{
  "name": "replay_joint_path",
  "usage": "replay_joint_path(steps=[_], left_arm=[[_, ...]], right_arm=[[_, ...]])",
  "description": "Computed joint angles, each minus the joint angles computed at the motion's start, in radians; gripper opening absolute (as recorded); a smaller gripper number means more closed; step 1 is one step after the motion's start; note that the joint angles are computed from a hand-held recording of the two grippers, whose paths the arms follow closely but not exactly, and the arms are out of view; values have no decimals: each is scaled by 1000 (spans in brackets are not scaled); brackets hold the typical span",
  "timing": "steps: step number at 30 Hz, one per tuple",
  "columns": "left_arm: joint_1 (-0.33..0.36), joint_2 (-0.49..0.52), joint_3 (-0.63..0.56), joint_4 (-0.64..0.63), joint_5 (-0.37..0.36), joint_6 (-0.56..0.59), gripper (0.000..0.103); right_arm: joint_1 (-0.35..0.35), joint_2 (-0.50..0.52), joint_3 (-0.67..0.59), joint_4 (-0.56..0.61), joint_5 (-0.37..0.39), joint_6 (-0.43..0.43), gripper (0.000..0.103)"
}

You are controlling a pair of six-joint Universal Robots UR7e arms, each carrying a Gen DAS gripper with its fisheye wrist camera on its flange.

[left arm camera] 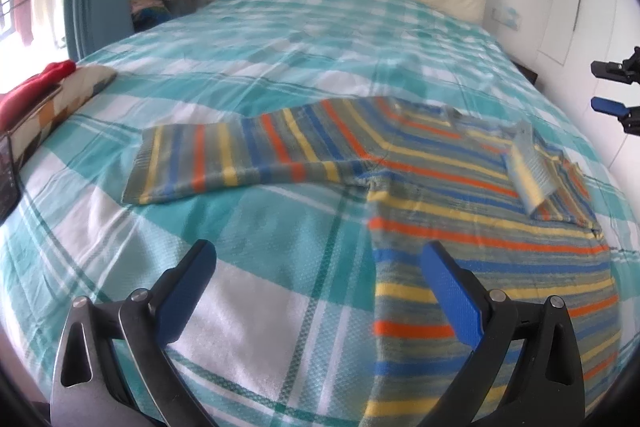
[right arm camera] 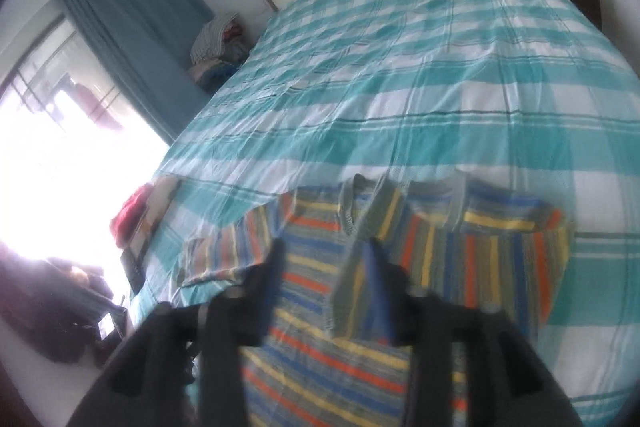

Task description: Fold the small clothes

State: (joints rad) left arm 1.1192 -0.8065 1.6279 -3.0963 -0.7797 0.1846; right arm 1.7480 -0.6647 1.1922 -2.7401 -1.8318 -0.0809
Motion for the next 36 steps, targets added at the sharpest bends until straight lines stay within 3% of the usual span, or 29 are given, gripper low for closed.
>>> replay_joint_path(steps=[3,7,13,18,21,26,30,32,36], left_arm=[[4,-11,-1,20,-19,-27,102],[12,-18,-8,63,-48,-71,102],[7,-6,-11,80,-24,-62,102],[3,4,-10,74,-11,-40,102],[2,12,-12,77,-3,-31,102],[-3,29,-12,56,26,6,102],[-11,32,0,21,47,47,102],[-11,24,6,24,36,42,102],[-12,11,12,40,15,18,102]], right_arm=[[-9,-20,37,-29,10,20,60],[-23,-82,147,-99,-84,6,65],[-73,-196,440,-366,-354,-107,69],[-137,-290,686,-625,-421,-85,69],[-144,-298,774,-810,-463,-137,69],[-160,-253,820,-1040,-508,-202,77],[-182,-239,826,-1068,-487,-188,79],[-190,-241,832,-1057,-464,-188,87],[-196,-246,837,-1048,-447,-185,91]])
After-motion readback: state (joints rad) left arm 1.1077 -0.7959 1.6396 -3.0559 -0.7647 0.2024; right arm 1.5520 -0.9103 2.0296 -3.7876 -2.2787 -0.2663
